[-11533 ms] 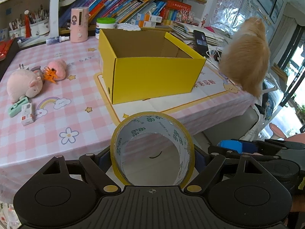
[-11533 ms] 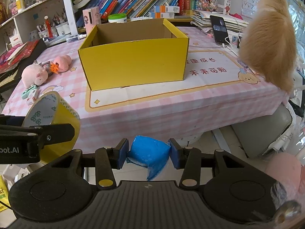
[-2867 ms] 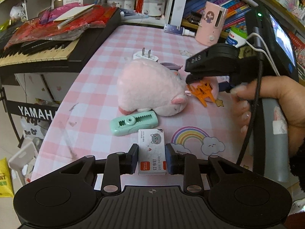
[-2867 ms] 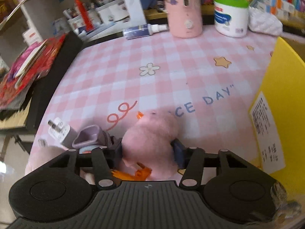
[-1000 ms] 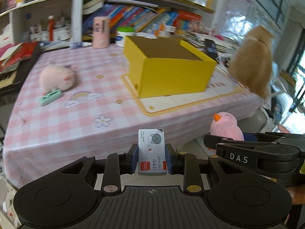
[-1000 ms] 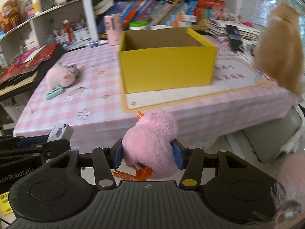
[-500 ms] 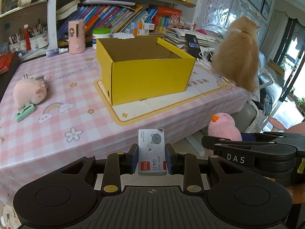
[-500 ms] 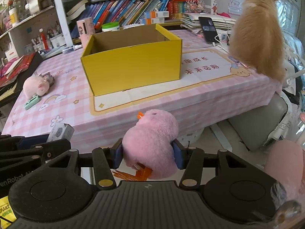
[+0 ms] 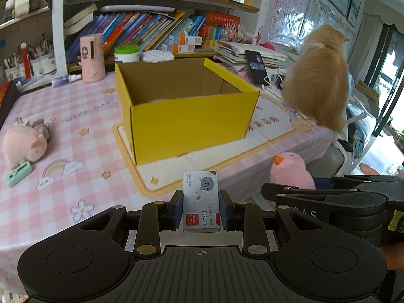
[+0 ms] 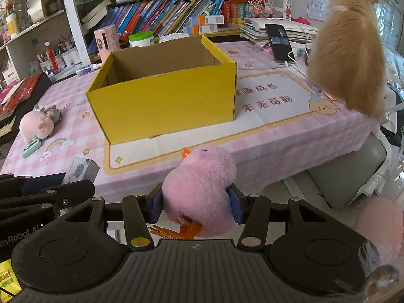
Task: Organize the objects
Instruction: 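Carry the white box and pink chick plush up toward the yellow box, then lower both into the yellow box and open the left and right grippers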
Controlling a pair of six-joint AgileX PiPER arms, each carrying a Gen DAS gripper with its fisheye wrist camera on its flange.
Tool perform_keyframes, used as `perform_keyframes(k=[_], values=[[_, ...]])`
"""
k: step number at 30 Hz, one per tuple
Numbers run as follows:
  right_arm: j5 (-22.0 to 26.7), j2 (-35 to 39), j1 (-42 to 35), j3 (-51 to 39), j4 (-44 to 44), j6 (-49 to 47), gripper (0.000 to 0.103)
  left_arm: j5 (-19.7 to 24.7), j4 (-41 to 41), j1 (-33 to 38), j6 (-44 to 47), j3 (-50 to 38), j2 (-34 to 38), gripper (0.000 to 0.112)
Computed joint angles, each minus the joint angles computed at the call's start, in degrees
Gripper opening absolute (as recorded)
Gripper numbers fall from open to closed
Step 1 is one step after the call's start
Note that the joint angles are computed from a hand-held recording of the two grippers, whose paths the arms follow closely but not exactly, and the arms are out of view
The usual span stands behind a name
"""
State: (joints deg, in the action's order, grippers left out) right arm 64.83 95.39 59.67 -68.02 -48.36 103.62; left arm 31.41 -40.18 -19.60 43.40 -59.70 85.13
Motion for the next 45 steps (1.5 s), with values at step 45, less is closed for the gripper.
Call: perform_keyframes(k=[45], values=[[-18.8, 30.7, -44.6, -50.1, 37.1, -92.1, 0.049, 17.5, 47.2, -12.4, -50.5, -70.4, 48.7, 0.028]])
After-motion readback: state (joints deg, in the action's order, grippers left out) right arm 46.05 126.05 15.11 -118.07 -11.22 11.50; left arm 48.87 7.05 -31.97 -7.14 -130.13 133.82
